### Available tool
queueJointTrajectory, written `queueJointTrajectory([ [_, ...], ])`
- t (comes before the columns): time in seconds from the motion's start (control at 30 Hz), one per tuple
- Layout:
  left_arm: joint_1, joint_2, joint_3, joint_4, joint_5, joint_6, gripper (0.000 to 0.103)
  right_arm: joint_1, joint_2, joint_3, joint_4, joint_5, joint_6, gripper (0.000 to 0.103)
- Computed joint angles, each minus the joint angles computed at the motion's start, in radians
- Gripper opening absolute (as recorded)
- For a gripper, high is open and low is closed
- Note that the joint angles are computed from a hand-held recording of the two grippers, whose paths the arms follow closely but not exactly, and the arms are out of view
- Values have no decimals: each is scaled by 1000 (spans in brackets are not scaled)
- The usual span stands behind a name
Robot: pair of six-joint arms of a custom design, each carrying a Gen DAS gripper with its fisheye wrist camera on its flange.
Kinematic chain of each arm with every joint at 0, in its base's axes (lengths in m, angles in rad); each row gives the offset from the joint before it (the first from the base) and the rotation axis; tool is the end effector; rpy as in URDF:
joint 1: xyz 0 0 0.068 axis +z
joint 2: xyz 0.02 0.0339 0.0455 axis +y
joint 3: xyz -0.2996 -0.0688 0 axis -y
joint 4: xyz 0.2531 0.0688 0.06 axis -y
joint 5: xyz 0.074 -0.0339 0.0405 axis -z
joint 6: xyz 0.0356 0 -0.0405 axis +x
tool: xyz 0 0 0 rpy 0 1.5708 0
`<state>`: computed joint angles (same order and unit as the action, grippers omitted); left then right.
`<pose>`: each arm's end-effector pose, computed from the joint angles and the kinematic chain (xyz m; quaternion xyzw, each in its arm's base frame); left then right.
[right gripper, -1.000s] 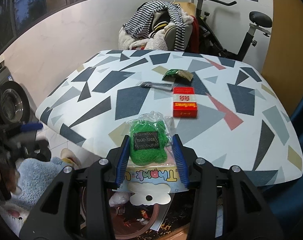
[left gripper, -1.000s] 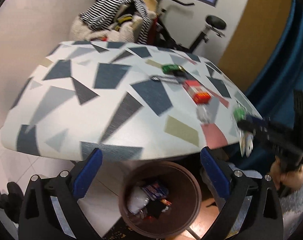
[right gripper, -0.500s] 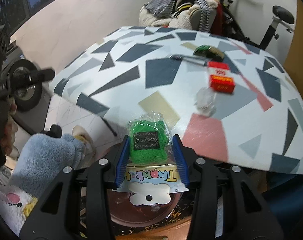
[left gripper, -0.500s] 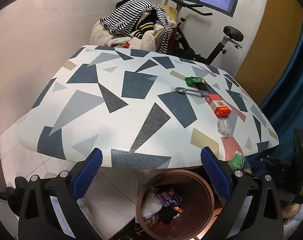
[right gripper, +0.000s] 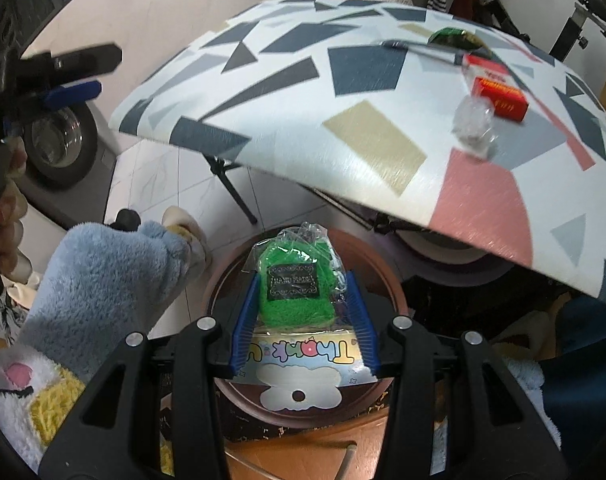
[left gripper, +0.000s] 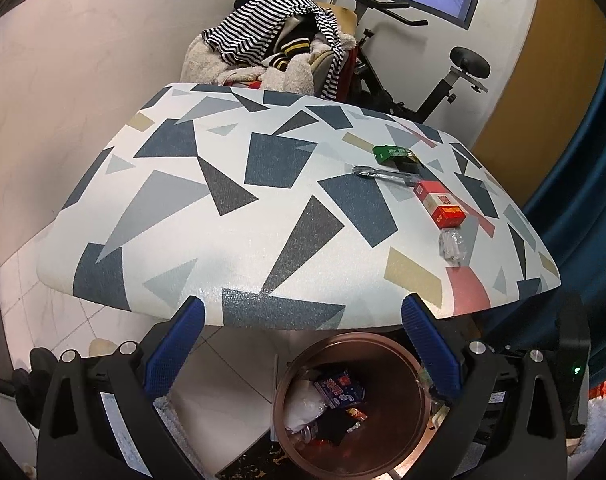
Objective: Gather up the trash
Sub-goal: 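Carry the box and green item over the brown bin and open both tools, then grasp the clear plastic cup on the table with the right tool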
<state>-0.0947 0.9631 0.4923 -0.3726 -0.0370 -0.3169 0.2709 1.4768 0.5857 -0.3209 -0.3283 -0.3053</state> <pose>0.1739 -0.0152 0.2163 -0.1101 0.9279 -0.0558 0.3517 0.2238 0.0741 0.1518 -0.3038 0.9224 0.1577 0.1788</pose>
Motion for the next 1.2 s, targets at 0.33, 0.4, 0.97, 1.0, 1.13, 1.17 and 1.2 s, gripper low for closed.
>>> queueJointTrajectory([
  [0.33, 2, 5, -3, 0, 1, -8, 96, -6, 30, -12, 10, 44, 31, 97],
  [0.4, 5, 5, -3, 1, 7, -9, 96, -34, 32, -12, 12, 44, 55, 97],
  [0.97, -5, 30, -10, 19, 1, -19, 96, -158, -6, 33, 70, 75, 31, 97],
  [1.0, -6, 34, -10, 20, 0, -20, 96, -160, -4, 44, 65, 76, 29, 97],
  [1.13, -12, 55, -9, 35, -2, -25, 96, -189, 22, 89, 78, 82, 11, 97],
  [1.17, -19, 59, -10, 39, -8, -30, 96, -191, 22, 91, 78, 83, 10, 97],
  [1.2, -12, 57, -9, 36, -1, -26, 96, -195, 31, 102, 83, 87, 9, 97],
])
